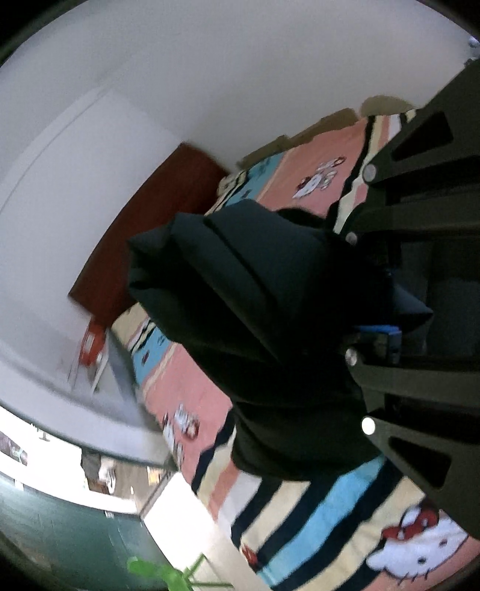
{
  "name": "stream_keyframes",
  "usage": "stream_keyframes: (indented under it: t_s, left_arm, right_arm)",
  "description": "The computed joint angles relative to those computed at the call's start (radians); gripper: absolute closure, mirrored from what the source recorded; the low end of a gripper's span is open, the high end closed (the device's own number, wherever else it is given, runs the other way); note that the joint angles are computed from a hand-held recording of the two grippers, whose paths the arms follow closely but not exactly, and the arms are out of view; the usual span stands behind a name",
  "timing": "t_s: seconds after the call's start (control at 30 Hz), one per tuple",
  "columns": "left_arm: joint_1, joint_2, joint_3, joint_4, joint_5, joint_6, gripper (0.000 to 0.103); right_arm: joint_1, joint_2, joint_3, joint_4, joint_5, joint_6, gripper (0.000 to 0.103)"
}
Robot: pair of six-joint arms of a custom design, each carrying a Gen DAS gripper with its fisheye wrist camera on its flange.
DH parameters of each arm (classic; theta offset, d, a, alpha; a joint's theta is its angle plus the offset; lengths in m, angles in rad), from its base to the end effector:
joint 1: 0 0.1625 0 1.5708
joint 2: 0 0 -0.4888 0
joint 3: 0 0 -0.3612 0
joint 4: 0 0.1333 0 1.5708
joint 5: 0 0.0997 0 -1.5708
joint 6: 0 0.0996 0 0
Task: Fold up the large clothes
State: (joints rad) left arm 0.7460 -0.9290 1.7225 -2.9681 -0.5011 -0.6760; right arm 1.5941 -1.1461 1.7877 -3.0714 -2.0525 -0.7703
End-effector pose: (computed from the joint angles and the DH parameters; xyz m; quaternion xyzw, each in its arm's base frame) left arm -0.3314 -0.6067 0.3138 -0.0901 0.8304 -0.5190 0.1815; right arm 0.1016 -0.6205 0.4095 0.2496 -0.8527 0.2974 0.3495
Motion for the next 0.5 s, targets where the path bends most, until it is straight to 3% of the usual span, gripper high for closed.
stream_keyframes:
  t_s: [0.27, 0.5]
  left_arm:
    - [-0.003, 0.177, -0.196, 0.112, -0.073, 0.02, 0.086]
    - [0.018, 0.24, -0.259, 0.204, -0.096, -0.012, 0.086]
  right_arm:
    - [-0.037, -0.05, -0.003, 0.007, 0.032, 0.012, 0.015]
    - [-0.071, -0.064, -0.007, 0.033, 0.071, 0.038, 0.015]
